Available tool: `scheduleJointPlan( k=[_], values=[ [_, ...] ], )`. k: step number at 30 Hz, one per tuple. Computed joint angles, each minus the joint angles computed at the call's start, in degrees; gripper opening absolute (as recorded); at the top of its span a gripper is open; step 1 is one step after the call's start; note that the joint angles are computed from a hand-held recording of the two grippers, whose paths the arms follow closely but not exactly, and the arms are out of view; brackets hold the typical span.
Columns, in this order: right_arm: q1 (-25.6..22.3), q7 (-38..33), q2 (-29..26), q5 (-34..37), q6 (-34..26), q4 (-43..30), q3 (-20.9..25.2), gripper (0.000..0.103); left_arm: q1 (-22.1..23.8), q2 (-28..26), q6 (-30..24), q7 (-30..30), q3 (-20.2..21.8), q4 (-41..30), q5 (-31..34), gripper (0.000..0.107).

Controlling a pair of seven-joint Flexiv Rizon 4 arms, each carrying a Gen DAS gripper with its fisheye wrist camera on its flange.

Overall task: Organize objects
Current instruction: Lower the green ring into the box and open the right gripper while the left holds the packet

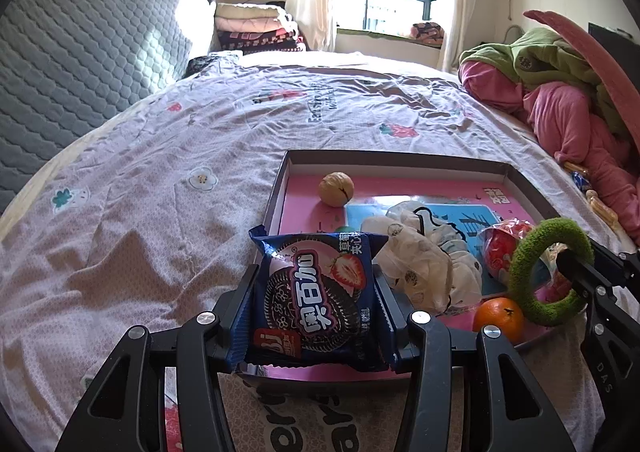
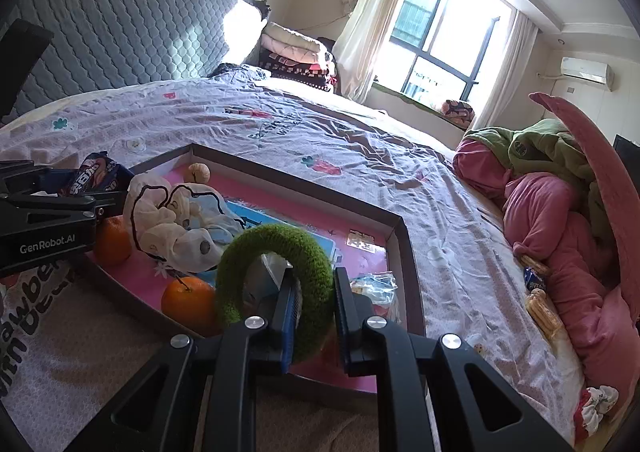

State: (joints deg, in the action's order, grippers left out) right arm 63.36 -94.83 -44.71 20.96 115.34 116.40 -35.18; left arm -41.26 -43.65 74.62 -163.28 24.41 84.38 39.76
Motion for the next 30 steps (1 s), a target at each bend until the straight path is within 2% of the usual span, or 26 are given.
scheduleJointPlan(
  k=[9, 19, 24, 30],
  values=[
    [-0.4, -0.2, 0.5, -0.7, -0.4, 0.6, 0.4, 0.028, 0.6, 0.3, 1.2, 0.5, -0.3, 0.8, -0.4, 0.054],
    [-1.7, 0.0, 1.6, -0.9, -0.3, 1.0, 1.5, 0.030, 0.2, 0.0, 2.3, 1.1, 0.6, 1.2, -1.9, 0.055],
    [-3.3, -0.1, 3.0, -1.5, -0.2, 1.5, 3.2, 0.041, 0.0, -0.1, 2.4, 1.8, 0.8, 1.3, -2.6, 0.055],
    [-4.8, 0.2, 4.3, -1.4, 0.0, 1.9, 4.7, 0.042, -0.3, 0.0, 2.9, 1.9, 1.3, 1.6, -2.9, 0.055]
  ],
)
